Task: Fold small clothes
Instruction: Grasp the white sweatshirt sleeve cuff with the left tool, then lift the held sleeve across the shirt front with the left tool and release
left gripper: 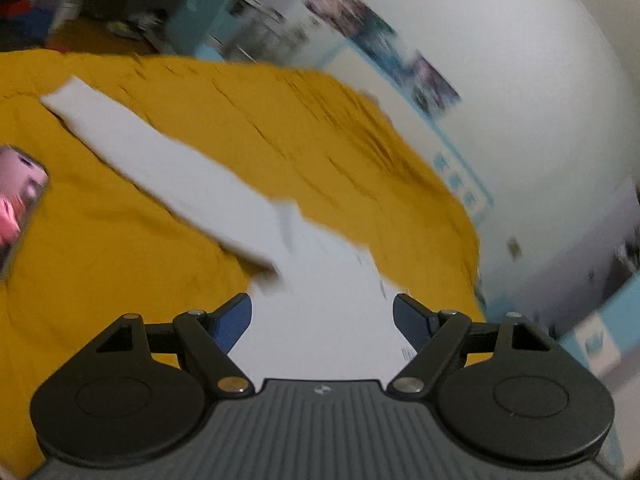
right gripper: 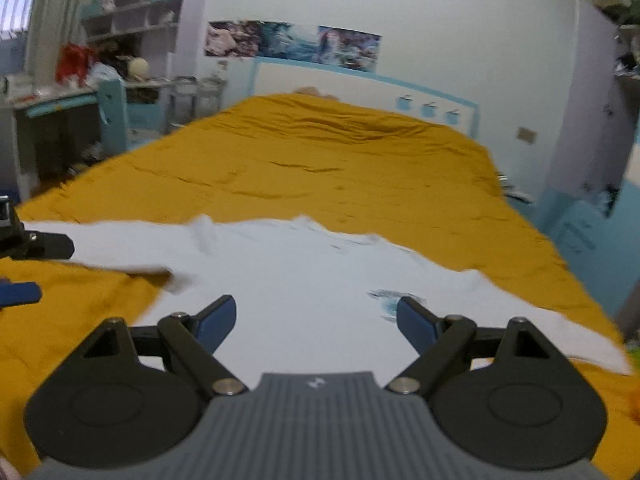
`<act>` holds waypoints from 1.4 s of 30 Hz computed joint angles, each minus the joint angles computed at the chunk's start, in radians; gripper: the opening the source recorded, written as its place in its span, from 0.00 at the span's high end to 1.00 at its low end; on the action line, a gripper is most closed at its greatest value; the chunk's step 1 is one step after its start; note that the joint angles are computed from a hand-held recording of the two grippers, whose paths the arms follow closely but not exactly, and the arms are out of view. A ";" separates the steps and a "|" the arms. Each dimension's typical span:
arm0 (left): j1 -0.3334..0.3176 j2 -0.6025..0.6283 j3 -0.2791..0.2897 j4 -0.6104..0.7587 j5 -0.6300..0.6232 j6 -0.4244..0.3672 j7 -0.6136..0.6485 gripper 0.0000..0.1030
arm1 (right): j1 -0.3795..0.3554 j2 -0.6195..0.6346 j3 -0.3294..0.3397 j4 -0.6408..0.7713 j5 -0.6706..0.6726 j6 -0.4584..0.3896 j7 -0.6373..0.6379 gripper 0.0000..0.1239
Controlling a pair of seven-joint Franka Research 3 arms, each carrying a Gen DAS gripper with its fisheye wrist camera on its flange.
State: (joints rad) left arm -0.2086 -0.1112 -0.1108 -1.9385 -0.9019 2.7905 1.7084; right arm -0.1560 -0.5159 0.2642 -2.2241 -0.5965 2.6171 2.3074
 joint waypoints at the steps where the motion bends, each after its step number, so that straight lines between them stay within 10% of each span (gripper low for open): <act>1: 0.009 0.031 0.010 0.027 -0.014 0.012 -0.011 0.09 | 0.006 0.029 -0.009 0.012 0.007 0.037 -0.004 0.33; 4: 0.060 0.112 0.011 0.100 -0.002 0.076 -0.056 0.08 | 0.048 0.123 -0.042 0.063 0.064 0.106 -0.046 0.33; 7: 0.110 0.191 0.028 0.154 0.279 0.143 -0.328 0.08 | 0.059 0.209 -0.052 0.105 0.080 0.172 -0.034 0.33; 10: 0.157 0.273 0.040 0.236 0.350 0.118 -0.497 0.08 | -0.024 0.279 -0.006 0.097 -0.081 0.390 0.122 0.33; 13: 0.150 0.364 0.094 0.323 0.508 0.103 -0.718 0.08 | 0.061 0.359 -0.062 0.146 0.008 0.387 0.013 0.33; 18: 0.236 0.481 0.029 0.420 0.524 0.134 -0.746 0.21 | 0.237 0.447 -0.188 0.186 0.361 0.398 -0.299 0.33; 29: 0.261 0.572 0.025 0.511 0.740 -0.001 -1.058 0.38 | 0.315 0.540 -0.252 0.253 0.392 0.322 -0.383 0.33; 34: 0.325 0.627 -0.055 0.590 0.748 -0.041 -1.047 0.82 | 0.326 0.532 -0.260 0.252 0.384 0.277 -0.379 0.33; 42: 0.381 0.618 -0.152 0.575 0.686 0.100 -0.952 0.90 | 0.307 0.486 -0.258 0.215 0.350 0.253 -0.356 0.33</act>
